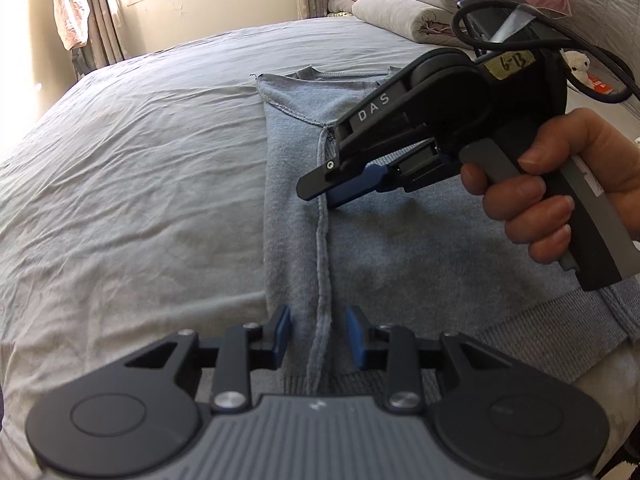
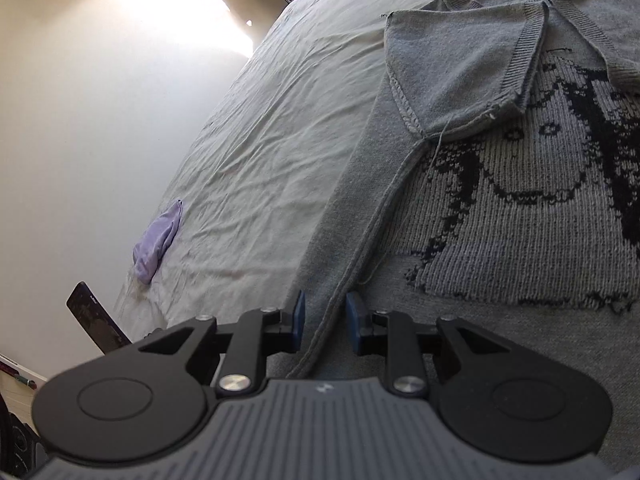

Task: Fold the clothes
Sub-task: 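Grasp the other side edge of the grey sweater with the left gripper, then fold the side edge over the cat print with the left gripper while the right gripper holds the collar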

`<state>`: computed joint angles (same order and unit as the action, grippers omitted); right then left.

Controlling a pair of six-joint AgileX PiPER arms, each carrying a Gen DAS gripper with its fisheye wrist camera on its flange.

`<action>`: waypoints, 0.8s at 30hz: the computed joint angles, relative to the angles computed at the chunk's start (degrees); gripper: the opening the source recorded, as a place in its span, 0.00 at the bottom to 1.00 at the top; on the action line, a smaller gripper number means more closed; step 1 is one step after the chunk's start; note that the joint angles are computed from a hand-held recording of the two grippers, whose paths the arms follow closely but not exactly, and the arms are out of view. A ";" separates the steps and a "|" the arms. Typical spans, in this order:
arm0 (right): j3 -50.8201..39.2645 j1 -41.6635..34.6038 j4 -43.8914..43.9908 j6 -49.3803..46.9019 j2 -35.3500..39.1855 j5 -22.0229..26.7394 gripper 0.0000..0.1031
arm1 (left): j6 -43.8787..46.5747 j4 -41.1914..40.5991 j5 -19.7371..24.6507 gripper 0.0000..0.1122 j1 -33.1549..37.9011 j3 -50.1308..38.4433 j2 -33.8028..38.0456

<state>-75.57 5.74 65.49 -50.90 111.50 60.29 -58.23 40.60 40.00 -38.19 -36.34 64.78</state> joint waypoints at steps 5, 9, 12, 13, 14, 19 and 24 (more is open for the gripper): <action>4.29 0.79 1.13 -2.22 -2.60 -1.96 0.17 | -2.91 1.77 5.39 0.15 -4.38 0.13 -0.75; 4.88 0.95 0.87 -1.72 -3.91 -2.71 0.13 | -3.62 2.91 9.56 0.05 -6.84 -1.33 -0.47; 4.44 1.07 0.68 -1.47 -4.92 -2.76 0.13 | -2.32 2.27 10.85 0.05 -7.07 -2.83 -1.26; 4.22 1.00 0.49 -1.40 -5.21 -2.66 0.13 | -2.08 2.24 11.36 0.05 -7.28 -3.51 -1.20; 3.90 0.92 0.17 -1.24 -5.46 -2.54 0.13 | -1.80 2.06 11.70 0.05 -7.45 -4.14 -1.13; 2.53 0.29 -1.66 -0.67 -6.09 -2.10 0.13 | -0.31 -0.03 11.95 0.05 -8.59 -6.83 -0.29; 1.41 -1.18 -3.92 -0.17 -6.13 -1.64 0.13 | -1.41 -0.73 9.84 0.05 -10.40 -7.81 2.03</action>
